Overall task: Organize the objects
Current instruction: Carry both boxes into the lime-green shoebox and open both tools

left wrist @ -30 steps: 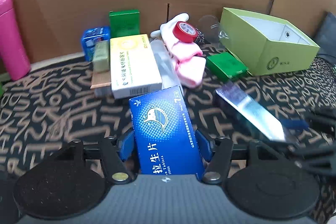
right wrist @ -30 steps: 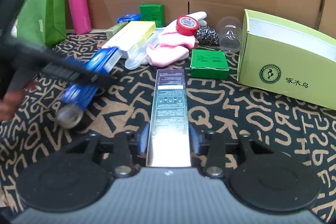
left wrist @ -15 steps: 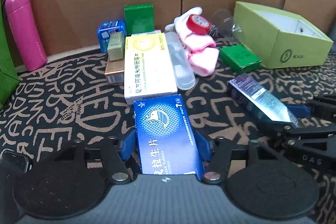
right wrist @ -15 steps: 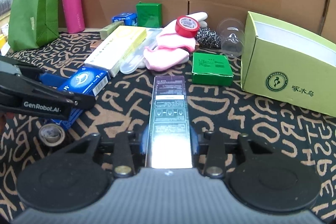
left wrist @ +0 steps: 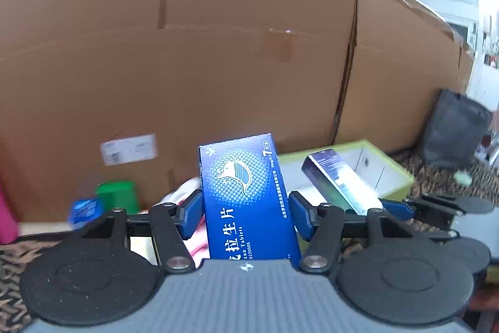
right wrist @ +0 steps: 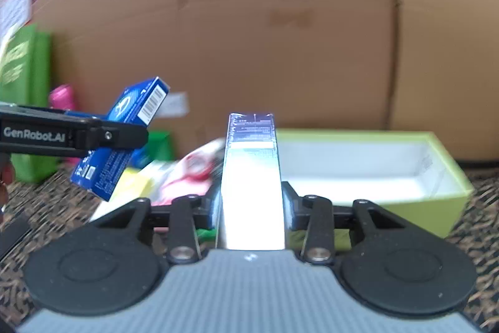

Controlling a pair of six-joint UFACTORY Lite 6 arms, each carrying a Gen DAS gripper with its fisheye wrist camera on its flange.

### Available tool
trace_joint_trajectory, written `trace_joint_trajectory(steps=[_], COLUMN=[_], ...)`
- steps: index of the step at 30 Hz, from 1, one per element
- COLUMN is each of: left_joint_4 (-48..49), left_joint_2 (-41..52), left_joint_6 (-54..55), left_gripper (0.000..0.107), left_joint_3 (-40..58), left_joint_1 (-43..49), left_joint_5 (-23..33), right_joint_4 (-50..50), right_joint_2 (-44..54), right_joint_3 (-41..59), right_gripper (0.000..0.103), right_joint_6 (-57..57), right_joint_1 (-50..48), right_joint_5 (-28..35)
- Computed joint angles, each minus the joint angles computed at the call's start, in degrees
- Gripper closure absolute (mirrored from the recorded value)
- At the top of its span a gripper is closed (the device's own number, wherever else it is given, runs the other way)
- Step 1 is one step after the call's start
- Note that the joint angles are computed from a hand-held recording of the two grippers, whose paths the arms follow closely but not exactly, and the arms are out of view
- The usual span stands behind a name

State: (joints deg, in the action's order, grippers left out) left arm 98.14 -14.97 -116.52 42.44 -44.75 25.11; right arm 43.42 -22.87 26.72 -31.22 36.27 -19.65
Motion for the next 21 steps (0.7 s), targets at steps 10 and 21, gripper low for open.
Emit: trace_joint_trajectory(steps=[10,21], left_joint_4=[-7.6,-31.6], left_joint_2=[44.4,67.9], left_joint_6=[7.9,33.8], left_gripper=[0.045,0.025], left_joint_3=[44.6,72.4], left_joint_1=[3.9,4.1], left_joint_5=[-7.2,-7.0], right_joint_4=[-27.8,-49.2], right_joint_2=[30.4,50.1], right_joint_3=[22.4,39.1], right_gripper=[0.065,0.065], right_joint_6=[18.1,34.6], right_joint_1=[-19.1,-27.4], right_joint_5=[-1.8,3.7])
